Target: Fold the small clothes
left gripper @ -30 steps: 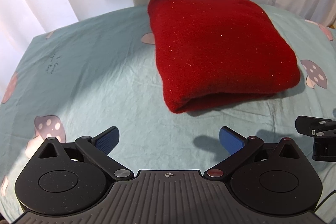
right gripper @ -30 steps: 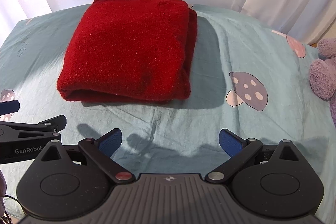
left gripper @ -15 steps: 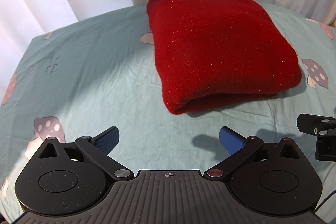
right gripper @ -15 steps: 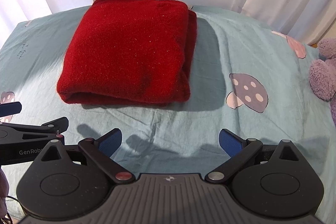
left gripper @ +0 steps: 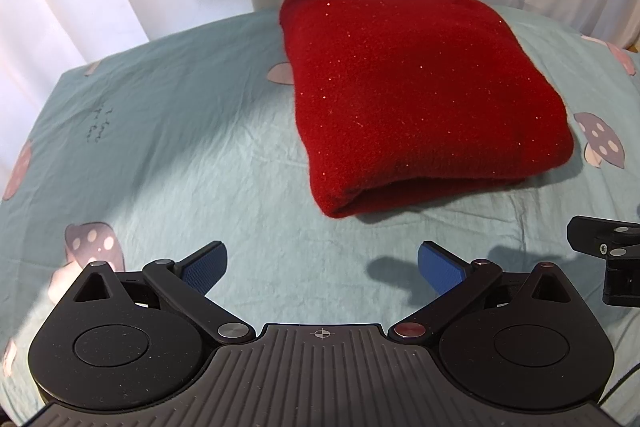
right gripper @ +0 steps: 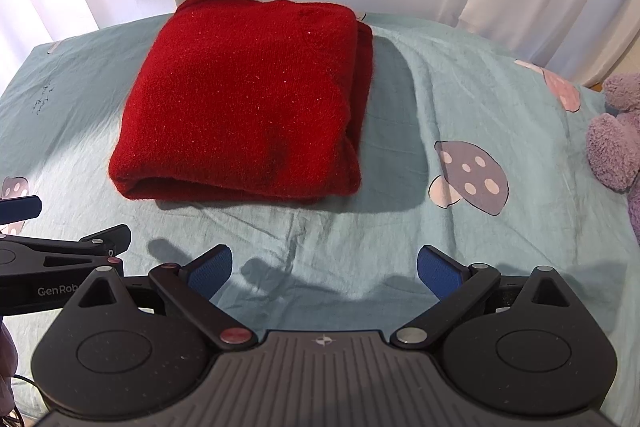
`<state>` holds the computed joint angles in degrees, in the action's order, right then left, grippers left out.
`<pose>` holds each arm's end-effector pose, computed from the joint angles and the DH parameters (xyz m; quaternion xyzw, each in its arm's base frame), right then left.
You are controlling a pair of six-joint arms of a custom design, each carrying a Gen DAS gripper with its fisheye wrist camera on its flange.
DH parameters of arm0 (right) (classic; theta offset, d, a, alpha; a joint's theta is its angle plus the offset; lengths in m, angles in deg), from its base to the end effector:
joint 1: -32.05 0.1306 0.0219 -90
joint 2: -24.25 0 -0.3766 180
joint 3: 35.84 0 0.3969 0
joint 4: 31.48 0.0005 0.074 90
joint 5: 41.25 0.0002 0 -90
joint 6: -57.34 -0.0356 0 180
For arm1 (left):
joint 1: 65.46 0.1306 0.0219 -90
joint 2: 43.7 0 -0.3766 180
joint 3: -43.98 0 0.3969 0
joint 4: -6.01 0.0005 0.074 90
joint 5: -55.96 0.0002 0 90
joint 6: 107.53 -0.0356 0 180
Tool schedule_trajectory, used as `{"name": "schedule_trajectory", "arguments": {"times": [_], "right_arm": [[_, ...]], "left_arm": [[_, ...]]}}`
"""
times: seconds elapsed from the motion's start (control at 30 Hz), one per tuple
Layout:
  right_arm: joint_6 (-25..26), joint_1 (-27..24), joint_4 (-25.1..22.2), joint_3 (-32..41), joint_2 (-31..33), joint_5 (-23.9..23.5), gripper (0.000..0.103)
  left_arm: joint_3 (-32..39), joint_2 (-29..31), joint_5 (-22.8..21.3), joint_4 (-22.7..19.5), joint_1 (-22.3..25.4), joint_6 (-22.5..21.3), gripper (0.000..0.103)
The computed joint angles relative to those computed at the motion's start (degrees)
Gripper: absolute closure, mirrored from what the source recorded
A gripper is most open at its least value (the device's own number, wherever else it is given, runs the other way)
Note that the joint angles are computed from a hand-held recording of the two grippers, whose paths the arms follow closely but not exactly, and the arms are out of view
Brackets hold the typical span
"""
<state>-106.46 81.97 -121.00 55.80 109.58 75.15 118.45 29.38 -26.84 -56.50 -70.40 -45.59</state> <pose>0.2688 0.2941 0.4444 0.2143 0.9480 -0.0567 0.2282 0.3599 -0.0361 0.4047 0.2895 0.9223 -0.0097 0.2560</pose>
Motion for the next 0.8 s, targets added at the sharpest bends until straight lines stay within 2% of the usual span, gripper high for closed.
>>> {"name": "schedule_trajectory", "arguments": {"times": [0.8], "right_arm": [[-0.1,0.2,-0.1,0.2,-0.1,0.4,0.004]], "left_arm": [[0.0,-0.1,-0.1,-0.4,-0.4,0.5,0.000]]}}
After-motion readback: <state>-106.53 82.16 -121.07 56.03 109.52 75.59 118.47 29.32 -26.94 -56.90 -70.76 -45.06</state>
